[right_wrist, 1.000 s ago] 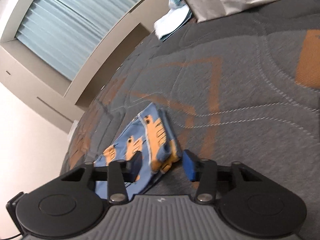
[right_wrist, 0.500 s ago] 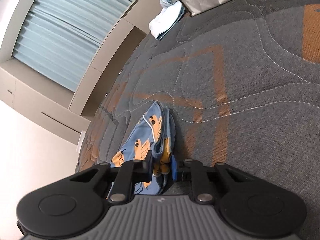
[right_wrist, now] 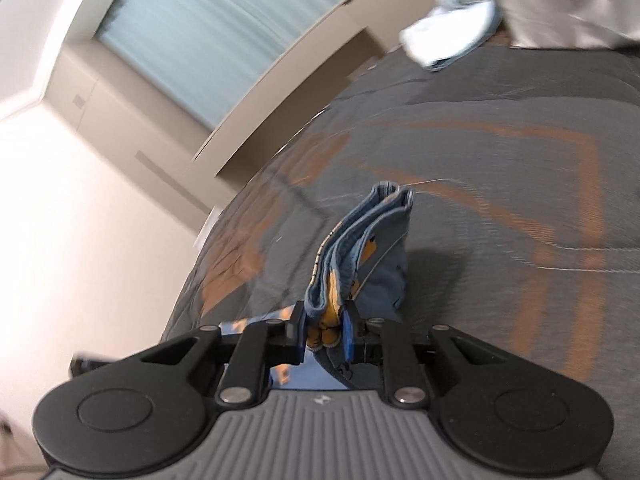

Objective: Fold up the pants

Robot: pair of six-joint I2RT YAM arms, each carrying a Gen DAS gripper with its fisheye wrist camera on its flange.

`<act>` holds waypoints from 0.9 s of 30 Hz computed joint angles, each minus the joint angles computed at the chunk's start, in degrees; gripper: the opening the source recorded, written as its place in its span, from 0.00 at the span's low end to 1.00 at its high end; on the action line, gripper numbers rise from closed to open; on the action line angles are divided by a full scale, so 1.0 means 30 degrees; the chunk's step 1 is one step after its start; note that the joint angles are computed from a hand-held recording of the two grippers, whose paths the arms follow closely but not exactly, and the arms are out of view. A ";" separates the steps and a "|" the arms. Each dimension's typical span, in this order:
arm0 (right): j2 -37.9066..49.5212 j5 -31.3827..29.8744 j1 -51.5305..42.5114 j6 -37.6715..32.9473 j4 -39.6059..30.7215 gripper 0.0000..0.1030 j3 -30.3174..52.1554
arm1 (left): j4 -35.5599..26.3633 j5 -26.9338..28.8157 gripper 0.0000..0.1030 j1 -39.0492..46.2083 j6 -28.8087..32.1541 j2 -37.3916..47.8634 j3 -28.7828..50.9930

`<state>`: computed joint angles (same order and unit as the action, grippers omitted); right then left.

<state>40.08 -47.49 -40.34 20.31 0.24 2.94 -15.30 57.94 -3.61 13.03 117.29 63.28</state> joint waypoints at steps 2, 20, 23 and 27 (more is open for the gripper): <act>-0.0986 0.2609 0.3370 0.0799 -0.0230 0.19 0.0065 | -0.1128 0.0638 0.91 0.0248 -0.0868 0.1086 0.1588; 0.1951 1.2746 1.4992 0.4009 0.3332 0.23 0.0151 | -0.2773 -0.1287 0.88 -0.2856 -0.3356 0.3285 0.5949; 0.3824 1.3877 1.6037 0.3735 0.3529 0.38 0.1005 | -0.3010 -0.1345 0.86 -0.2861 -0.3962 0.3686 0.6445; 0.3100 1.9030 2.0254 0.3381 0.1723 0.52 0.1598 | -0.3834 -0.1409 0.85 -0.2820 -0.3537 0.3874 0.6969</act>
<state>49.38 9.60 20.42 30.46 5.41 7.73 -26.80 53.71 -12.06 2.42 128.91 84.19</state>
